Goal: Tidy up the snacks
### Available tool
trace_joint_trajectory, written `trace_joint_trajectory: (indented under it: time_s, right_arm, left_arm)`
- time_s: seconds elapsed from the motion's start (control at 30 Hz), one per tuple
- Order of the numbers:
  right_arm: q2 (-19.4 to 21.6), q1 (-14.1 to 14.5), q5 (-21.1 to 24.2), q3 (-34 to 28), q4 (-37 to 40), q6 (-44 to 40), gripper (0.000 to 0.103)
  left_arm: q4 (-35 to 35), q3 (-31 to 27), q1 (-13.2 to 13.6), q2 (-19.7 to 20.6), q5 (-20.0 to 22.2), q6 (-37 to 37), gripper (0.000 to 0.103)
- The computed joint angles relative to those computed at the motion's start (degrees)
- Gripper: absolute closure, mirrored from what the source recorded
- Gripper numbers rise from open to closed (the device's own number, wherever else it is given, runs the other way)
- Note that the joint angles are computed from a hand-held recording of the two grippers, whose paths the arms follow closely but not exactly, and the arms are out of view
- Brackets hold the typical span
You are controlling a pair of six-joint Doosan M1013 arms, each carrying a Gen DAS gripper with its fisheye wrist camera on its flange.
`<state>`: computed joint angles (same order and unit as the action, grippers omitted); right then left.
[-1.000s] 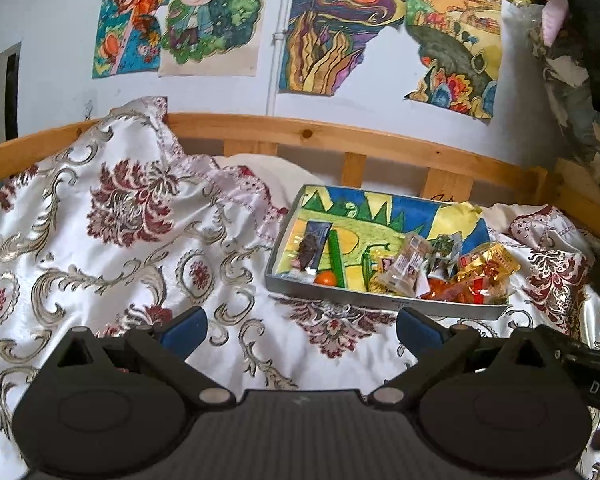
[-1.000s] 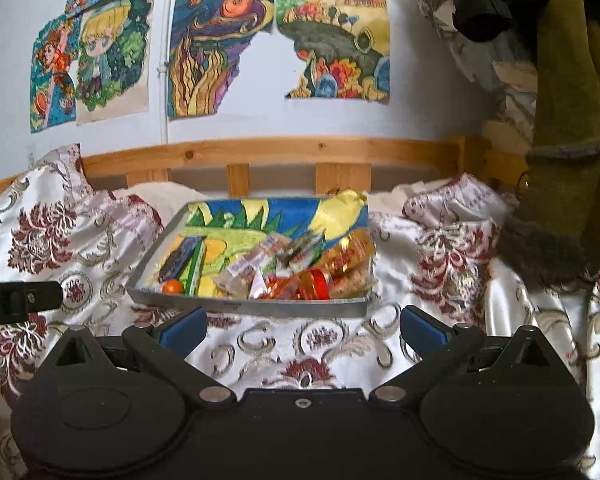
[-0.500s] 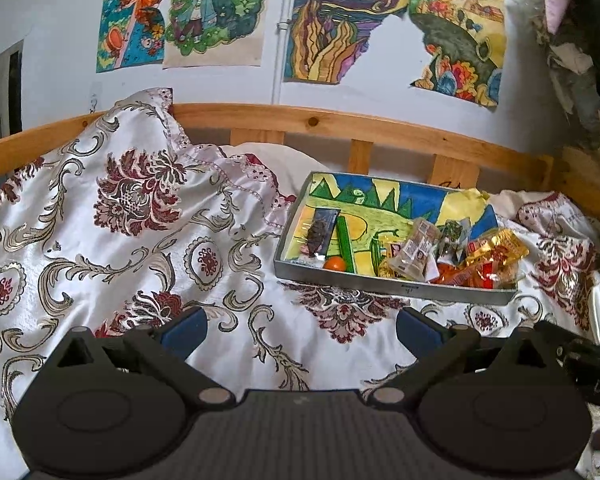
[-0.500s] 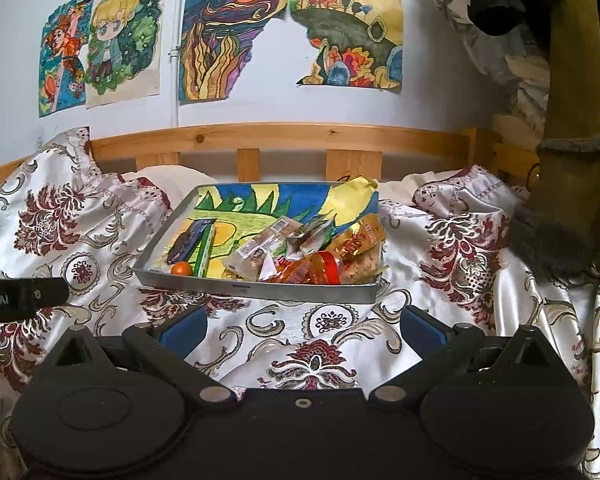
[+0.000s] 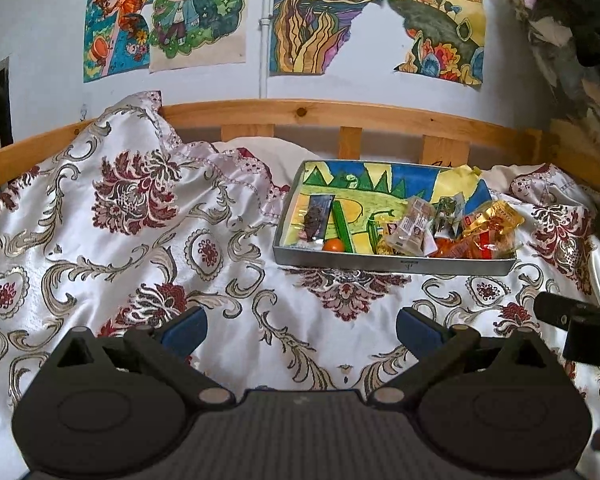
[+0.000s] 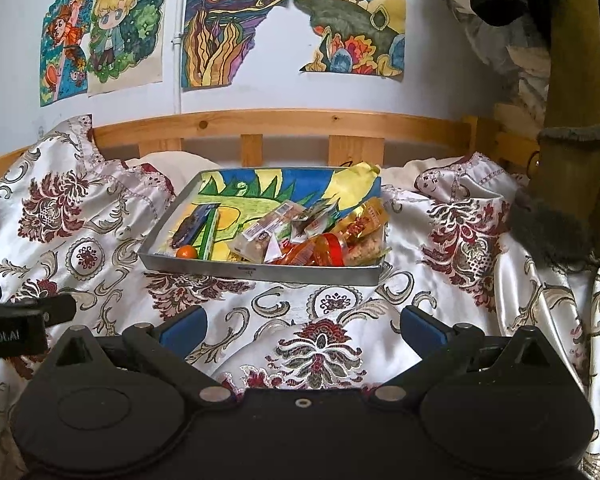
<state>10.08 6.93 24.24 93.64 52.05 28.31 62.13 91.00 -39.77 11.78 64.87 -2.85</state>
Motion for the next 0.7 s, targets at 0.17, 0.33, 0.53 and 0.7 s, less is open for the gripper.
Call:
trace_joint_trajectory:
  time_s: [0.17,0.33,0.53,0.7]
  right_arm:
    - [0.04,0.13,-0.07,-0.08,-1.11,1.27,0.001]
    - [0.1,0.15,-0.03,-0.09,-0.82,0.78,0.001]
    - [0.09,0.2,-0.06,-0.06,-0.81,0.81,0.001]
    - [0.12,0.24,-0.02,-0.09,-0.75,0.83,0.001]
  left_arm:
    - [-0.5,0.4,0.14,-0.32,0.0,-0.98,0.0]
    - [-0.68,0.58,0.17,-0.42,-0.3,-0.97,0.0]
    - [-0.76,0.64,0.15,-0.45,-0.4,-0.93,0.0]
    - [-0.76,0.67,0.11,-0.44,-0.45,-0.84,0.0]
